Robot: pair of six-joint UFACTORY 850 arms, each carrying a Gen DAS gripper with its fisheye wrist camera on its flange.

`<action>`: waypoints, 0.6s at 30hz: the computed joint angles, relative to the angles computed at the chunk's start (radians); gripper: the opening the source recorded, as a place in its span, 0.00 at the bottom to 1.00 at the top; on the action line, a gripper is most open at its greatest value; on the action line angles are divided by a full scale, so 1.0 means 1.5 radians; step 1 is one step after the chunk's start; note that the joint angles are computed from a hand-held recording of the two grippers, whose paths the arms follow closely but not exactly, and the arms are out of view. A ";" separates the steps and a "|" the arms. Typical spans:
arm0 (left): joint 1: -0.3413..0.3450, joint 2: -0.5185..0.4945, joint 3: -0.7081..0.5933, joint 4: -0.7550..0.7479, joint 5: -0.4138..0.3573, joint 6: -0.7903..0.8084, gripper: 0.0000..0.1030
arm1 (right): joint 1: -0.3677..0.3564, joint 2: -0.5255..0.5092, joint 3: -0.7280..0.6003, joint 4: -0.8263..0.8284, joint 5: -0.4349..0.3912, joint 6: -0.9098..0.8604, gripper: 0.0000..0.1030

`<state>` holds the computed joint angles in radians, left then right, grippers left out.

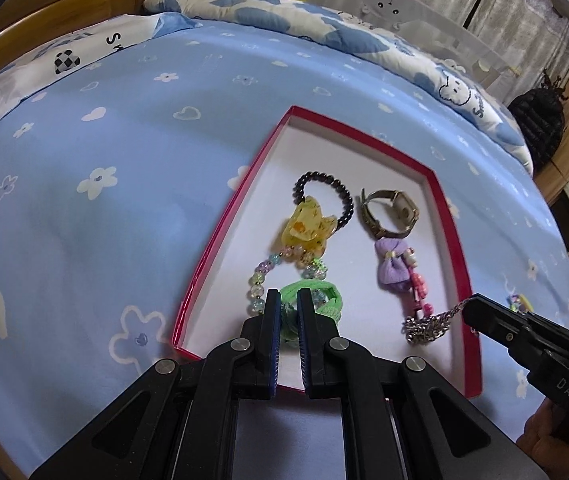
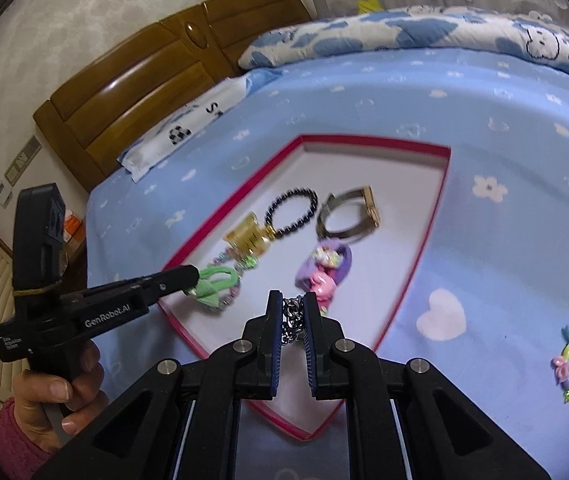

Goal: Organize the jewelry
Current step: 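Carry the scrunchie and chain with blue hair tie into the tray, then open both tools to release the scrunchie and chain in the tray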

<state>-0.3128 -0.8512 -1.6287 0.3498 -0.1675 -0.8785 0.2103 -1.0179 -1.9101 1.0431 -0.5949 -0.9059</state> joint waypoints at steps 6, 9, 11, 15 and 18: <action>-0.005 -0.016 -0.023 0.009 -0.026 0.001 0.08 | 0.002 -0.021 -0.024 -0.056 -0.010 0.059 0.09; -0.008 -0.019 -0.029 0.024 -0.035 -0.009 0.09 | 0.002 -0.031 -0.036 -0.071 -0.022 0.079 0.09; -0.010 -0.021 -0.032 0.036 -0.039 -0.019 0.12 | 0.001 -0.033 -0.038 -0.076 -0.025 0.085 0.09; -0.012 -0.019 -0.029 0.061 -0.041 -0.046 0.21 | 0.000 -0.037 -0.041 -0.076 -0.033 0.088 0.14; -0.011 -0.017 -0.025 0.056 -0.038 -0.041 0.21 | 0.000 -0.038 -0.044 -0.074 -0.033 0.088 0.14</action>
<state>-0.3292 -0.8764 -1.6662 0.4331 -0.2242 -0.9395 0.2104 -1.0748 -1.9756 0.9316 -0.6447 -0.7742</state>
